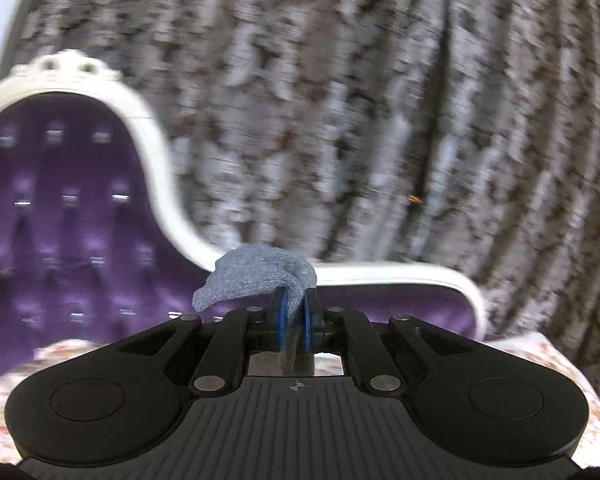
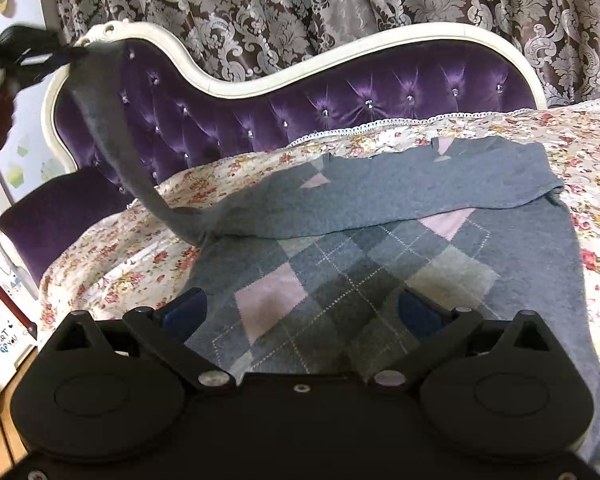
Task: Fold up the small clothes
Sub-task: 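Lift the sleeve with the left tool, fold it across the body, release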
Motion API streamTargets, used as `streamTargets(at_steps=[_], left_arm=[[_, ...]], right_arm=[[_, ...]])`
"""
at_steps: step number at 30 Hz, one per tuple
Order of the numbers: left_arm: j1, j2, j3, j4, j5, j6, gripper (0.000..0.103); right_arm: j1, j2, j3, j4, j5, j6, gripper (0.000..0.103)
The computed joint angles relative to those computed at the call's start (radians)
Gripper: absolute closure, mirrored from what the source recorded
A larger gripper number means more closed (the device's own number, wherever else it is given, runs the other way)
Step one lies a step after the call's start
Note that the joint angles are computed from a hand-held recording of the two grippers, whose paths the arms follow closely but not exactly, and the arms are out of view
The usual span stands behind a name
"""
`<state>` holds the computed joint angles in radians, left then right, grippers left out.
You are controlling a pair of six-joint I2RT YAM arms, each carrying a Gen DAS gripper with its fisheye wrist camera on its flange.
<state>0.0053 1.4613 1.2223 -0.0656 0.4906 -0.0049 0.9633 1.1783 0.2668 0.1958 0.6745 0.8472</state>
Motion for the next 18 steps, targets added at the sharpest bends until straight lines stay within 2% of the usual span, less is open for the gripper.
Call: streamTargets(at_steps=[8,14,18], left_arm=[[-0.32,0.063,-0.075,0.1,-0.092,-0.014,0.095],[-0.509,0.228,-0.089,0.189,-0.178,-0.044,0.095],[-0.573,0.338,-0.091,0.227,-0.207,-0.037,0.094]], right_arm=[[0.041,-0.168,-0.066,-0.104,0.047,0.068,0.001],[0.012,-0.285,-0.127,-0.163,0.035,0.105,0.001],[-0.016,-0.373,-0.158,-0.22,0.019,0.121,0.001]])
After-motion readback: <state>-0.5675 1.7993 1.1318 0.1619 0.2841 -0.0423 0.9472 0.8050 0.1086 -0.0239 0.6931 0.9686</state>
